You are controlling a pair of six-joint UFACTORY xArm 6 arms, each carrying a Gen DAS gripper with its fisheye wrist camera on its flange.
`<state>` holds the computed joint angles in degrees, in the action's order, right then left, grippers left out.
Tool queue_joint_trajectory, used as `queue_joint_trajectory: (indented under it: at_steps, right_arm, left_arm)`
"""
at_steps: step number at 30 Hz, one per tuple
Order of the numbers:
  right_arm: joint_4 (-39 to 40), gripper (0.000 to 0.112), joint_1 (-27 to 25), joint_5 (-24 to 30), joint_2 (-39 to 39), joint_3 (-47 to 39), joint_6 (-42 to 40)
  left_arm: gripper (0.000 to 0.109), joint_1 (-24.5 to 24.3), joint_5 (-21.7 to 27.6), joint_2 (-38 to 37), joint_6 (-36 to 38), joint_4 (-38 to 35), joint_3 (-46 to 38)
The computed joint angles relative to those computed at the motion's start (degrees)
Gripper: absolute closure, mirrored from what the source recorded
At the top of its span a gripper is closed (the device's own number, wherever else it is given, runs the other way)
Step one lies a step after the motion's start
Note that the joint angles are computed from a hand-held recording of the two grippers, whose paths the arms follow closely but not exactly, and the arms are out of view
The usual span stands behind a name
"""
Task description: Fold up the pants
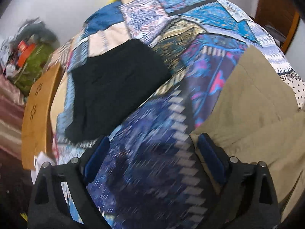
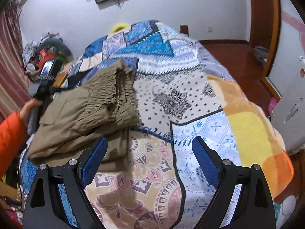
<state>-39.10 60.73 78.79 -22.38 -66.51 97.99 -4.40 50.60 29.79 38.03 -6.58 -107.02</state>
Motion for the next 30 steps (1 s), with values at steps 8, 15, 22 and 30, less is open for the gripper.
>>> queue_joint_trajectory:
  at_steps: [8,15,22,30]
  right_arm:
    - [-2.5,0.024,1.6,-0.3,1.2,-2.3,1.5]
    - [-2.2,0.025,-0.2,-5.2,4.2,-3.9,-1.3]
    - [2.1,0.032,-4.5,-19.0,4.8,-0.1,2.0]
    - [4.9,0.042,-5.8,-19.5,6.2,0.2,-1.4]
  left_arm:
    - [0.012,6.6,0.8,-8.7,7.4,-0.9,9.8]
    - [0.016,12.7,0.5,-19.2,16.6,-9.0,22.6]
    - [0.020,15.1,6.4,-17.2,16.6,-18.1,15.4]
    - [0.019,10.3,24.3,1.7,7.0,-18.0,-13.8]
